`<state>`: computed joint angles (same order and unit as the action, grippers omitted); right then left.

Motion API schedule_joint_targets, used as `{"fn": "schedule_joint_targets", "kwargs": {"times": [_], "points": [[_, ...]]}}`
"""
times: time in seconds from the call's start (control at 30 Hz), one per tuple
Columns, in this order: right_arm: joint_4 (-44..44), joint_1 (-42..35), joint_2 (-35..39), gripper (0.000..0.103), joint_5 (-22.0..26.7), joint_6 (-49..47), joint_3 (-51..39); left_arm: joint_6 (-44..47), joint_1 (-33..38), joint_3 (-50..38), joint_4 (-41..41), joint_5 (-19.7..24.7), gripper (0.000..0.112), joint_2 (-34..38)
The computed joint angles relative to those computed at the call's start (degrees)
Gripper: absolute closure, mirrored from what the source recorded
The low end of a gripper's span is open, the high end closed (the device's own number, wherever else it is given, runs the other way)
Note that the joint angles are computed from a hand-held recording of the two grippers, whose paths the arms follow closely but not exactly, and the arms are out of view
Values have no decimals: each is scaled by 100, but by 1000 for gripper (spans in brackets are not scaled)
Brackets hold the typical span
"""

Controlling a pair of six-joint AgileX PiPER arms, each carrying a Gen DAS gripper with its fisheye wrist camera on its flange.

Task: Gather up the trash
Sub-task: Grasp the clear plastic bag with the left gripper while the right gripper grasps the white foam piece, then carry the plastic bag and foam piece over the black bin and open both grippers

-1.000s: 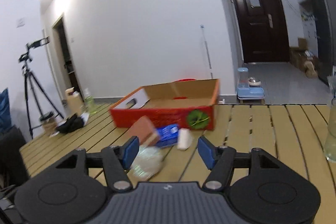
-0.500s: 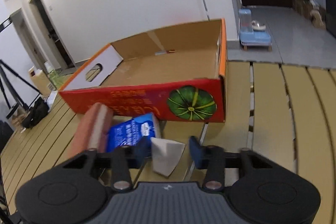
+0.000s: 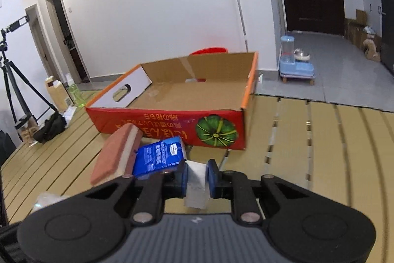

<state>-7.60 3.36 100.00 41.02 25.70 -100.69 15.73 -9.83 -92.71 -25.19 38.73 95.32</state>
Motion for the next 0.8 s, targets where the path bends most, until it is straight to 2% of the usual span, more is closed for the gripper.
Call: {"fn": "schedule_joint_targets", "kwargs": {"times": [0.17, 0.4, 0.53, 0.67, 0.73, 0.8], "points": [[-943, 932, -649, 87, 391, 446, 256, 866, 891, 1135, -241, -131, 78, -1379], [-1377, 2924, -434, 87, 841, 864, -424, 2937, 3696, 1405, -1869, 1455, 78, -2322], [-1234, 3775, 95, 86, 852, 943, -950, 3787, 5084, 1541, -2174, 2160, 77, -2319], [-919, 4361, 609, 86, 793, 889, -1101, 4026, 5813, 1712, -2016, 2491, 77, -1940], [-873, 4591, 854, 86, 787, 829, -1059, 4050, 5925, 1962, -1730, 2456, 77, -1734], [-1173, 4897, 1133, 86, 909, 884, -1006, 4248, 5953, 2375, -1491, 2203, 77, -1625]]}}
